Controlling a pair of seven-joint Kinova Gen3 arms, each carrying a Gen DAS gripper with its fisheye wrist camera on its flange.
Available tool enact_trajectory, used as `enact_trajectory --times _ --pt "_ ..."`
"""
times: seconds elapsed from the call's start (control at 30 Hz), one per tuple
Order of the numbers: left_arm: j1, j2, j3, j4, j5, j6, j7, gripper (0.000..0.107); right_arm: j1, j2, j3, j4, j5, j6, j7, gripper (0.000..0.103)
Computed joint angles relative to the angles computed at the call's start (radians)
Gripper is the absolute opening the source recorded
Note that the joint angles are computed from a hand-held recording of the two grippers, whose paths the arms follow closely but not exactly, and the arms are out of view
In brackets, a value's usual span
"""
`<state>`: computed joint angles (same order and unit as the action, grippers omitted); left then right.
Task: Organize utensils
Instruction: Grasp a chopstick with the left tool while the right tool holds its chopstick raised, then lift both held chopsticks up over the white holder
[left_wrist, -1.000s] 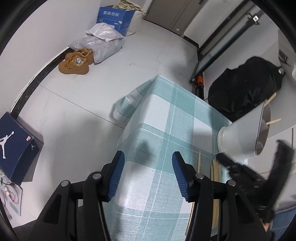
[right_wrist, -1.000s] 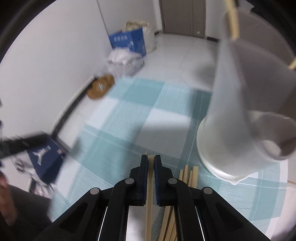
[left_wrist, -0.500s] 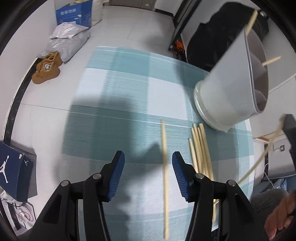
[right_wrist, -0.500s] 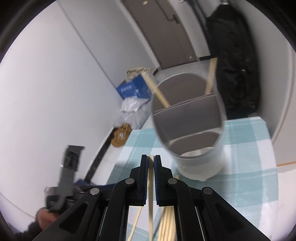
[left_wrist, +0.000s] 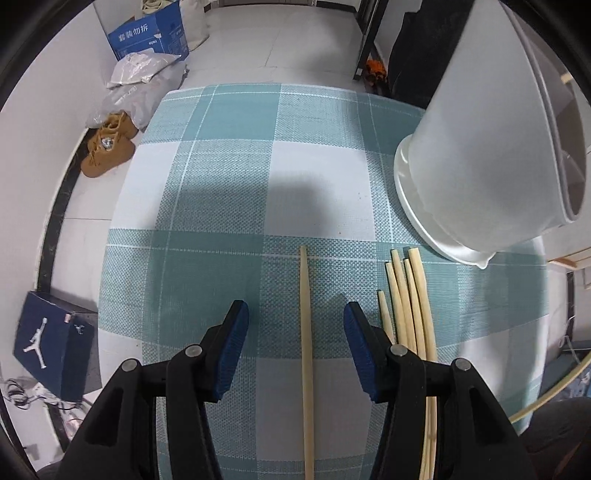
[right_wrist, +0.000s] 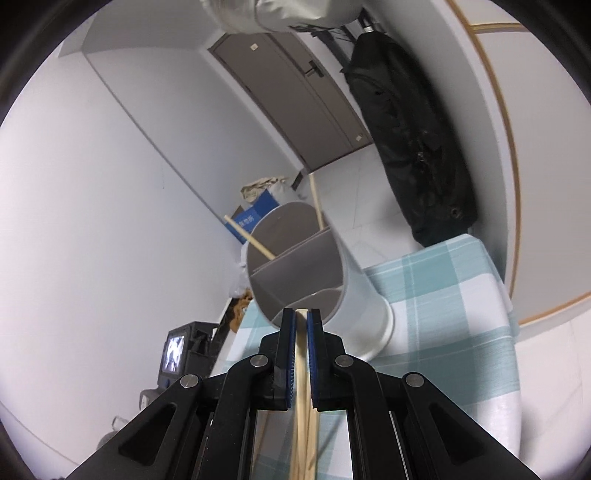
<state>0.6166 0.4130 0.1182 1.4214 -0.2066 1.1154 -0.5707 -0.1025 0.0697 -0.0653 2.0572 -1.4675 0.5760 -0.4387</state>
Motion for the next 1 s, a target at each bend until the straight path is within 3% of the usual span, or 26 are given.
enact_trajectory --times 0.03,0.1,0.2,0.3,0.57,0.83,1.0 --pt "0.006 0.007 -0.001 -0.01 -0.007 0.01 0.002 0.047 0.006 0.002 0.005 0.0 -0.002 0.011 -0.001 0.006" --pt "0.032 0.022 -0.014 -0.031 -0.037 0.044 0.009 0.034 0.016 0.003 0.012 0.001 0.006 0.029 -0.008 0.006" --pt "0.03 0.022 -0.011 -0.036 -0.041 0.043 0.021 0.024 0.031 0.002 0.02 0.001 0.01 0.053 -0.009 0.006" --pt "0.039 0.019 -0.015 -0.03 -0.056 0.031 0.045 0.005 0.038 0.0 0.022 0.004 -0.003 0.058 0.01 0.006" --pt "0.034 -0.009 -0.021 0.006 -0.059 -0.051 0.096 0.001 0.039 -0.017 0.026 0.017 -0.039 0.054 0.053 0.006" --pt "0.104 -0.129 -0.019 0.107 -0.223 -0.164 0.275 0.001 0.024 -0.053 0.03 0.055 -0.101 0.023 0.118 0.006" --pt "0.154 -0.182 0.013 0.135 -0.358 -0.16 0.383 0.001 0.011 -0.081 0.032 0.084 -0.149 -0.002 0.174 0.006"
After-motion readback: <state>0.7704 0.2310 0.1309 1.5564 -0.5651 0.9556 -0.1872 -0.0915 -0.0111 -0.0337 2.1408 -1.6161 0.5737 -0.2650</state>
